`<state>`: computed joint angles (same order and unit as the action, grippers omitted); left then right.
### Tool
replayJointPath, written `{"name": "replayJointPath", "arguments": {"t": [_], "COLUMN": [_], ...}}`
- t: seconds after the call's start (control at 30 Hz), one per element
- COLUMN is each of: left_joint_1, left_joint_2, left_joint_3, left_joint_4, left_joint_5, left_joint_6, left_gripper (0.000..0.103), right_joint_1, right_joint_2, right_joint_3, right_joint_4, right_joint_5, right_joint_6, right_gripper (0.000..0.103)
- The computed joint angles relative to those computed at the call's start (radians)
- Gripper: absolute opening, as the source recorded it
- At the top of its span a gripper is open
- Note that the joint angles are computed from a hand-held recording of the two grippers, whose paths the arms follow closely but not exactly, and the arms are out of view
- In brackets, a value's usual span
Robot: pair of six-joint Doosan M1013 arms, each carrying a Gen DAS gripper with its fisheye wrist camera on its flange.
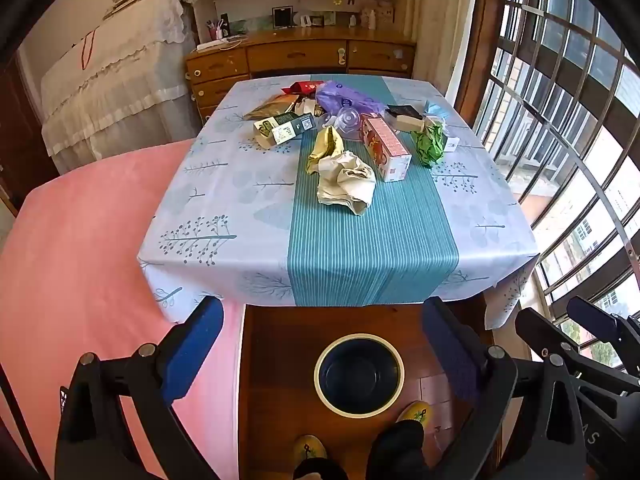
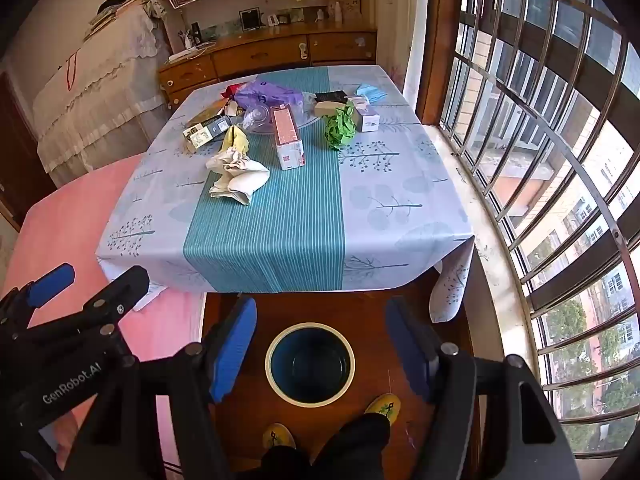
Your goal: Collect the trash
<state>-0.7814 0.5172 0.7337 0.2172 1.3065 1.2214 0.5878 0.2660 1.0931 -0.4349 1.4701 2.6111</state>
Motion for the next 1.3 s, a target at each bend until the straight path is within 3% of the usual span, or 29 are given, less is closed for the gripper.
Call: {"name": "replayJointPath", "arguments": {"t": [1.3], "left_joint_1": [0.01], "left_joint_2": [0.006], "left_joint_3": [-0.014], "left_joint_4": [-0.03], "left_joint_5": [-0.001], "left_joint_6": [0.025], "left_gripper": [0.096], "right_joint_1": [-0.001], "right_joint_2": [0.004], "right_joint_3": [0.002], "right_joint_4": [0.012], "right_joint_5": [-0.02], "right_joint_6": [0.022], "right_gripper": [0.068]}}
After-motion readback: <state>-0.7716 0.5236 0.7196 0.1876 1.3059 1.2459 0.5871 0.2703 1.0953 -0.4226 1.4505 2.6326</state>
